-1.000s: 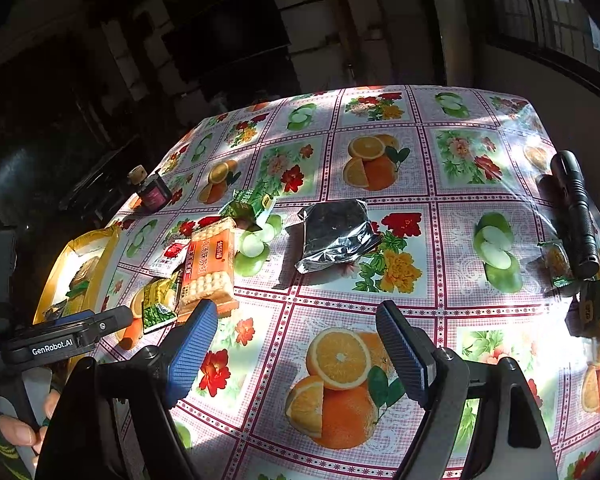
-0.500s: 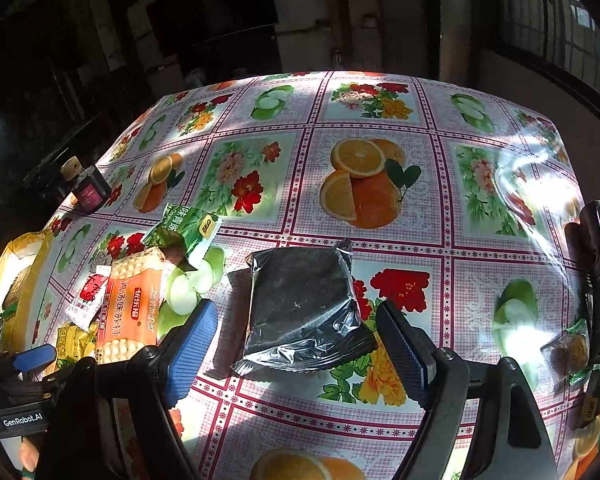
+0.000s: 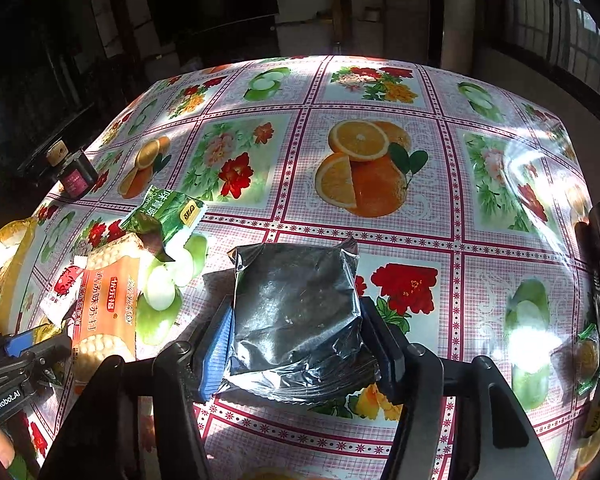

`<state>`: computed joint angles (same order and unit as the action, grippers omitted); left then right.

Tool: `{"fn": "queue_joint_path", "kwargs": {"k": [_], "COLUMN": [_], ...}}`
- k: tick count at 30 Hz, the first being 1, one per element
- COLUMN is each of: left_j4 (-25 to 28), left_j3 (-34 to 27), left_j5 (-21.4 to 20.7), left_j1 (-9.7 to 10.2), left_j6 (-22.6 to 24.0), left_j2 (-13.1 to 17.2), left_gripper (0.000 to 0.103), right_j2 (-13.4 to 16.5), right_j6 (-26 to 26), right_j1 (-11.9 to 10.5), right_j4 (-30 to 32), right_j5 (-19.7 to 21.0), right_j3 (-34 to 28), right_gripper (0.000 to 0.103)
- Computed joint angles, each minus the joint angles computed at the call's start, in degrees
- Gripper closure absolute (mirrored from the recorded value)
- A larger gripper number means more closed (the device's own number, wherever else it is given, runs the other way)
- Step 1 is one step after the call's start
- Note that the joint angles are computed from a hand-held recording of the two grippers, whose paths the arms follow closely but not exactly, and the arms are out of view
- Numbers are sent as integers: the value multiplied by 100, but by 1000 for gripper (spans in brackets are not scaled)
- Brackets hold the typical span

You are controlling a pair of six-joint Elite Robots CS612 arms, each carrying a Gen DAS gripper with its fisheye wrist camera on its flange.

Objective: Organize snacks
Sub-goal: 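Grasp the yellow-green packet with the left tool while the right tool grasps the silver foil packet, then carry the yellow-green packet with the left tool while the right tool carries the silver packet over the tray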

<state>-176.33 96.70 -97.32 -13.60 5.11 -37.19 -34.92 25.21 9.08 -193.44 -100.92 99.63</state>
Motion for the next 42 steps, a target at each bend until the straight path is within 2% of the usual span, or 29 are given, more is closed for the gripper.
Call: {"fn": "queue_joint_path", "kwargs": {"k": [2,11,18,30,42], "left_j4": [24,-480,-961,-1277,-1446], "left_j3": [38,541,905,1082,1037], "left_j5": [-173,-379,-241,-155,-35], "left_j1": [63,239,366,614,845], "left_j6": [59,370,533,516,448], "left_j2": [-26,-332,-543,-672,-673], "left_gripper": [70,70,70,70,70], "right_j2": [-39,-270,-353,-423,-336], "right_j6": [51,449,659,408,129], "right_j1": [35,236,452,757,977], "right_j4": [-152,-1172,-1758,-1669,-1337], "right_j5": [38,378,531,550,827], "right_j3": [114,722,919,771,363], "right_gripper": [40,40,40,40,40]}}
